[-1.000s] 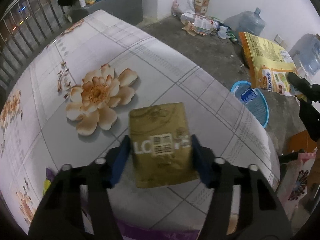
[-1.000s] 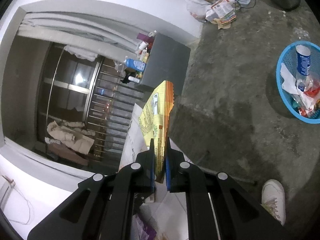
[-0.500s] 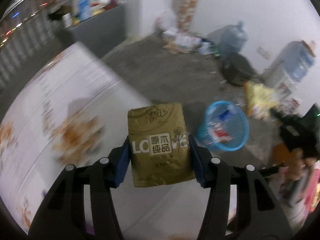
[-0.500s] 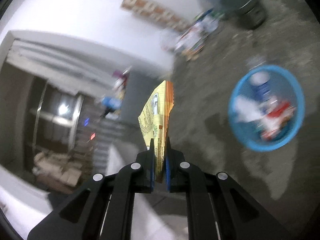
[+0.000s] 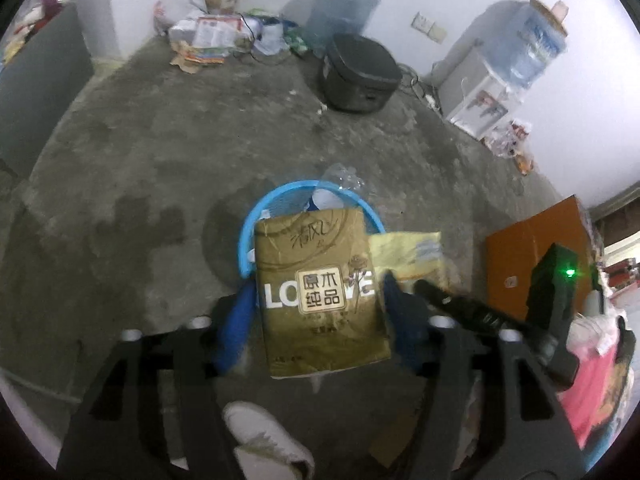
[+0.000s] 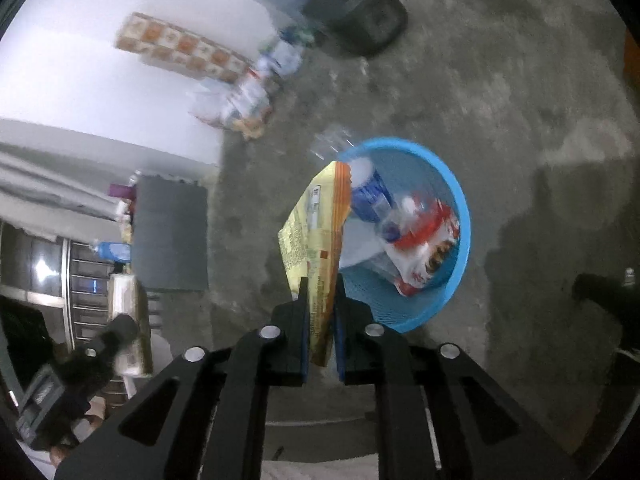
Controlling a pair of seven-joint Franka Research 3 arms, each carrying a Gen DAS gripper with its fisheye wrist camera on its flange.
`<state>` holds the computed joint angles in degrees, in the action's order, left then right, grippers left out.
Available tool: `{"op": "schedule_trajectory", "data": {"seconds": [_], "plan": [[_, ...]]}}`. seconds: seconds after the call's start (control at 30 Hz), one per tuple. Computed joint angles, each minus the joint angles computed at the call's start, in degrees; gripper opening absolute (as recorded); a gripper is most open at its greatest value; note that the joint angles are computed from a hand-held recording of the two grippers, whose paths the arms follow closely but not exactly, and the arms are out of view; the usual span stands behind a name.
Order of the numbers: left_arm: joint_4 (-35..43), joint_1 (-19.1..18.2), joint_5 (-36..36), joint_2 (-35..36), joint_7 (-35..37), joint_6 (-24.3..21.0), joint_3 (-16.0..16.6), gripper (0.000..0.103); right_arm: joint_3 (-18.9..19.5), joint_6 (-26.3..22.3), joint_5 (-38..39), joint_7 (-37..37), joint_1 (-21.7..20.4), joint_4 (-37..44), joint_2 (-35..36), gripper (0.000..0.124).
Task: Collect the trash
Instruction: 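Carry the gold tissue pack and yellow box in both tools to the blue basket, then open both tools over the blue basket, dropping the tissue pack and yellow box, then move both tools back over the table trash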
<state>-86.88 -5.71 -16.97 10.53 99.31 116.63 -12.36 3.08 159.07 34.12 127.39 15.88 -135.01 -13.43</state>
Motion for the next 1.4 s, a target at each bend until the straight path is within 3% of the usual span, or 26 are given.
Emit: {"op": "schedule_trajectory", "data": {"seconds": [0.07, 0.13, 0.33, 0.53, 0.73, 1.03, 1.33, 1.4], "plan": [[-1.12, -1.32, 2.91, 1.85, -2.16, 3.46, -0.13, 0.079, 0.34, -4.40, -3.37, 4.11, -2.17, 1.15, 4.31, 0.046], [-0.51, -1.70, 3.63, 3.50, -4.21, 3.06, -0.39, 0.079, -0.17, -7.62, -4.90, 6.11, -2.52, 1.57, 6.61, 0.046], [-2.83, 0.14, -1.40, 0.98, -3.37, 4.84, -0.83, 0.079, 1.16, -5.22, -11.15, 14.81, -3.66, -3.13, 2.60, 0.052], [-5.95, 1.28, -4.50, -6.15, 0.33, 6.93, 0.63, 0.079, 3.60, -9.05, -21.69, 20.15, -5.34, -0.52, -0.70, 0.053], [-11.99, 1.79, -7.81, -16.83, 5.40, 8.31, 4.65, 0.083, 7.39, -17.13, -35.92, 21.20, -5.11, 9.11, -1.61, 0.075], [-20.35, 2.31, -7.18, -31.35, 5.19, 7.45, 12.55, 0.086, 11.66, -31.00, -50.62, 20.99, -0.26, 24.47, 1.19, 0.090], [-27.20, 4.37, -3.50, -43.07, 3.08, 6.27, 20.01, 0.093, 16.60, -45.20, -73.34, 17.72, 8.74, 38.41, 7.16, 0.097], [-28.15, 5.32, -2.58, -45.20, 2.72, 5.58, 21.71, 0.094, 16.54, -46.48, -75.60, 16.76, 10.88, 40.99, 8.42, 0.097]]}}
